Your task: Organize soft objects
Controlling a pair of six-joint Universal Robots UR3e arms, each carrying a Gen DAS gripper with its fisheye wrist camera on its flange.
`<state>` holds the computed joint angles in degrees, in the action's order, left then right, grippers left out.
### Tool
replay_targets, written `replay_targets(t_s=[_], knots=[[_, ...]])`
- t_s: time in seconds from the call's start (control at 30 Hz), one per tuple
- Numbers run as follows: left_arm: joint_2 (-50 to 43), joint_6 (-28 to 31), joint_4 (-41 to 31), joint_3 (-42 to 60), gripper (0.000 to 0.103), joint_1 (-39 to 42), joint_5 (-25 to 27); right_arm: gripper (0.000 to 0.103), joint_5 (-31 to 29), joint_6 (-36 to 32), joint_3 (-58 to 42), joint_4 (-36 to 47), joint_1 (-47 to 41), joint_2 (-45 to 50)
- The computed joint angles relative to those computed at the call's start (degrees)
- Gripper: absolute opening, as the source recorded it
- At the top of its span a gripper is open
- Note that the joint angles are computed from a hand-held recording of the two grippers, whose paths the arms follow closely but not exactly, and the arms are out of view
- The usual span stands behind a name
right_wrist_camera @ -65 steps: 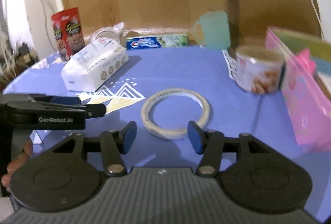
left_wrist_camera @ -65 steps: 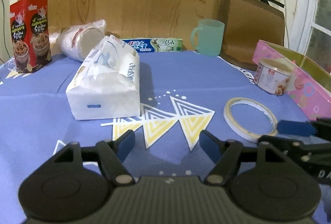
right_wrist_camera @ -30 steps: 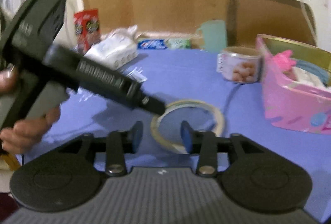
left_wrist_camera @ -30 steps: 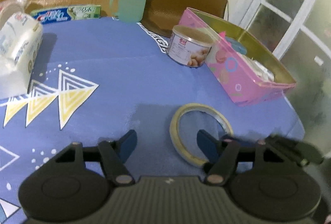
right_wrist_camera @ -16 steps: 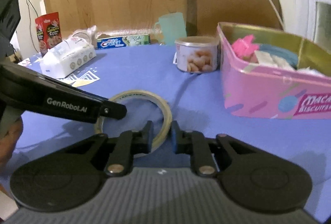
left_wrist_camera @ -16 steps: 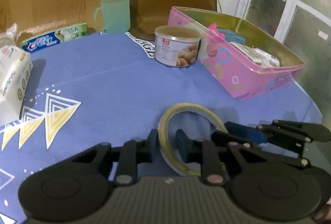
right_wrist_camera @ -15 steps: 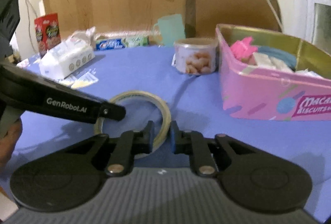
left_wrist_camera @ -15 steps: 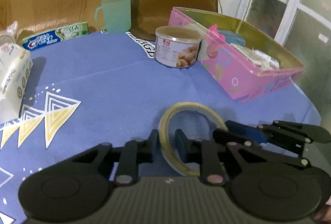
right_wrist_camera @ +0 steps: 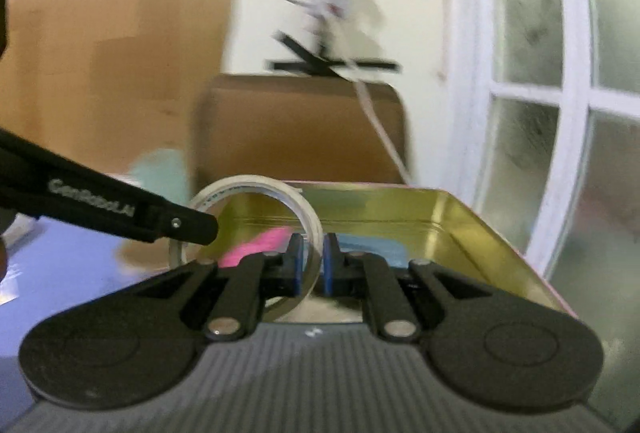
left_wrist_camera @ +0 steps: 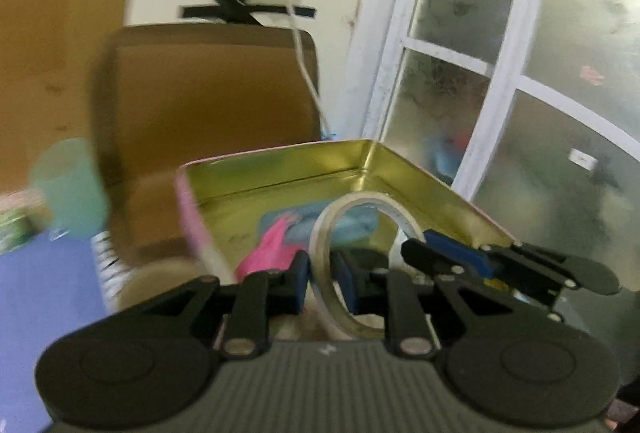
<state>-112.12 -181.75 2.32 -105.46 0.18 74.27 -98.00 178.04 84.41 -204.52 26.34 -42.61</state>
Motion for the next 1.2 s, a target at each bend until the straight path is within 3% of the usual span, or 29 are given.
replay_targets(t_s=[0.03, 0.1, 0.13, 0.23, 0.33, 0.47, 0.57, 0.7, 0.9, 1.07, 1.2], knots=[[-4.93, -0.16, -0.37, 6.0, 0.02, -1.07, 0.0, 0.017, 0.74, 0.3, -3.84, 3.56, -1.56, 1.46], [-12.51, -0.3, -5.9, 18.0, 0.033, -4.0, 4.34, 0.018, 1.14, 0.4, -11.38, 9.86, -3.99, 4.77], [-15.13, -0.87, -11.04, 23.89, 0.033, -5.69, 8.23, 0.024, 1.55, 0.53, -13.55, 11.69, -5.02, 5.94], [-18.31, -2.76, -15.19, 29.74, 0.033, -7.09, 10.62, 0.026, 5.07, 2.41, -9.46, 9.7, -7.98, 4.13], [-13.97, -5.72, -12.07, 22.55, 0.044, -7.5, 13.21, 0.028, 9.67, 5.03, 0.8, 2.24, -10.38, -0.27], [-6.19, -8.32, -9.61, 11.56, 0.053, -11.0, 22.36, 0.035, 17.36, 13.53, 16.56, -13.81, -12.27, -5.33], [-0.67, -10.4, -7.82, 4.15, 0.059, -15.12, 30.75, 0.044, 19.07, 17.57, 25.42, -25.89, -11.7, -6.14], [6.25, -13.26, -7.83, -3.81, 0.066, -19.62, 37.21, 0.046, 22.62, 20.82, 34.38, -32.77, -12.0, -9.21], [13.52, -16.09, -5.19, -14.1, 0.092, -27.59, 45.33, 0.05, 20.69, 26.92, 47.16, -43.58, -10.49, -13.23], [19.46, -20.41, -6.19, -21.93, 0.102, -32.58, 48.83, 0.053, 14.39, 28.64, 52.99, -47.87, -5.08, -16.39], [22.99, -24.3, -7.3, -25.8, 0.103, -37.64, 53.72, 0.059, 9.38, 28.86, 54.85, -48.08, 0.34, -19.05]])
